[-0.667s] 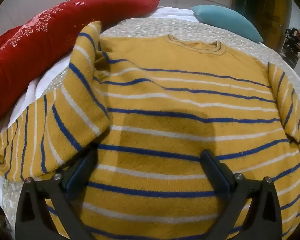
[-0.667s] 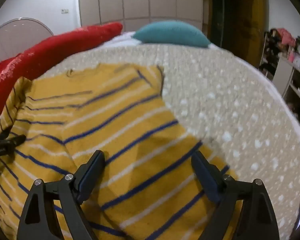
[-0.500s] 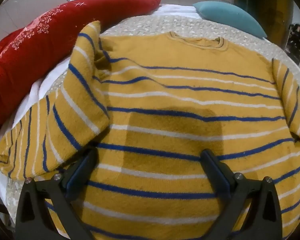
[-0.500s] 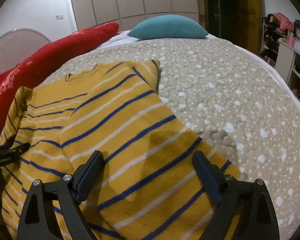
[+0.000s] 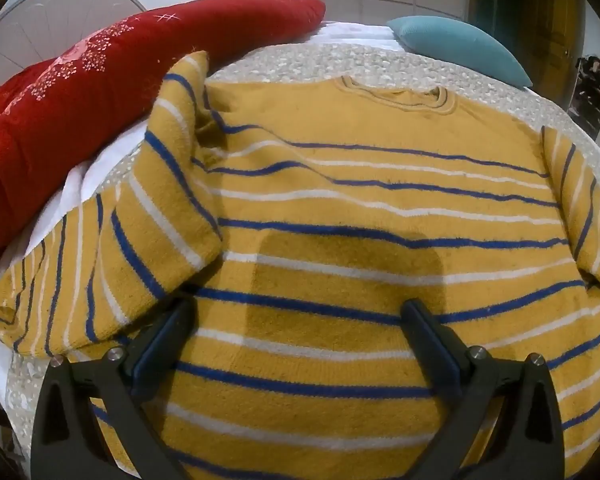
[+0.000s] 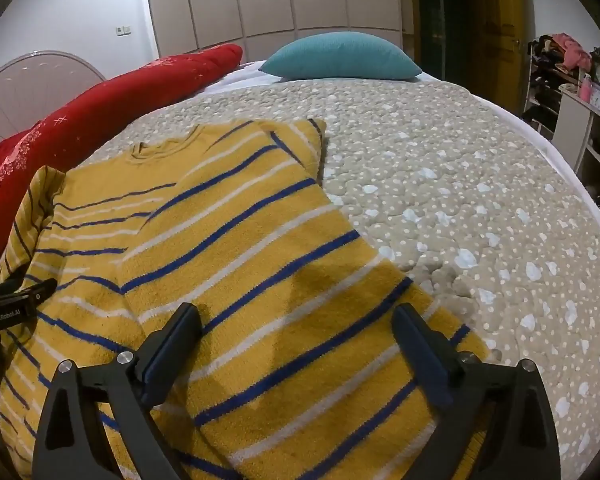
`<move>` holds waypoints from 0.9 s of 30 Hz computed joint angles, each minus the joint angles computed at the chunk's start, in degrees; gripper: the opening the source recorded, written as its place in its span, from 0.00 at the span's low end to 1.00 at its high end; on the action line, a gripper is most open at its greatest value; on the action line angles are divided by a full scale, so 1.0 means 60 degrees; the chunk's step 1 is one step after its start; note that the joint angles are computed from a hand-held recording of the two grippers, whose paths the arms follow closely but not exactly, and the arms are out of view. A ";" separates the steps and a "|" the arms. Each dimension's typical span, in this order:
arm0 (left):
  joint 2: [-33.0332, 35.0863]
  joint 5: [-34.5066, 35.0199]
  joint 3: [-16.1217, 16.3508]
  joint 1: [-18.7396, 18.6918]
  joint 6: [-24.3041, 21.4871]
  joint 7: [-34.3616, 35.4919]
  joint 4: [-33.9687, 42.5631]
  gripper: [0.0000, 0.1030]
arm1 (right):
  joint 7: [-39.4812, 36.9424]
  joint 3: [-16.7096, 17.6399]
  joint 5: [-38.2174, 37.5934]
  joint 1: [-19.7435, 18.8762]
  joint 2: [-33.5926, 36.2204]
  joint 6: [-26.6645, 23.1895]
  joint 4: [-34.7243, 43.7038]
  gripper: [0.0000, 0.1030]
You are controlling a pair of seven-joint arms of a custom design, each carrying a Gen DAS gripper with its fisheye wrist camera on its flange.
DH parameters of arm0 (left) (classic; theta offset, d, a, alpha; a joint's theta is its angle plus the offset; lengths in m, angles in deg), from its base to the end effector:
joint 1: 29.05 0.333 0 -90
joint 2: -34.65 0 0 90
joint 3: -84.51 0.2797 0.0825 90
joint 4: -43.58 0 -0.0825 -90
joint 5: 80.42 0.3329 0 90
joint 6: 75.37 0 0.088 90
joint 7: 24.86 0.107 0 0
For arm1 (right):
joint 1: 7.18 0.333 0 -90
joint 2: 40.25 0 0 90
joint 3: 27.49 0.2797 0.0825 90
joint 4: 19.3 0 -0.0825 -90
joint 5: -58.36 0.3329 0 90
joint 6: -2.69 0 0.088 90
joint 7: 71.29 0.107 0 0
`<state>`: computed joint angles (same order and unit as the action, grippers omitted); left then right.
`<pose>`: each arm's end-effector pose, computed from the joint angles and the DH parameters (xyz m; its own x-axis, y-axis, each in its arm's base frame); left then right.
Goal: Fold small clothes
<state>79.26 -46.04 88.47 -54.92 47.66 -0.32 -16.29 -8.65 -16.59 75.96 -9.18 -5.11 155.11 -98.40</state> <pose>0.6679 -0.2624 0.4064 0.4766 -0.8777 -0.0508 -0.7031 -0.3458 -0.6213 0.6970 0.0659 0.4263 0.3581 -0.9301 -0.0818 -0.7136 -0.2162 -0.6663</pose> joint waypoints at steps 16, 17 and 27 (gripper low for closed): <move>-0.0136 0.0000 -0.0020 0.0016 0.0104 -0.0041 -0.0213 1.00 | -0.0446 0.0282 0.0229 -0.0233 0.0472 0.0101 0.0319 0.97; -0.0163 0.0008 -0.0020 0.0007 0.0105 -0.0055 -0.0245 1.00 | -0.0473 0.0294 0.0268 -0.0244 0.0442 0.0113 0.0269 0.97; -0.0093 0.0007 -0.0016 0.0006 0.0027 -0.0007 -0.0128 1.00 | -0.0474 0.0208 0.0294 -0.0172 0.0406 0.0124 0.0260 0.97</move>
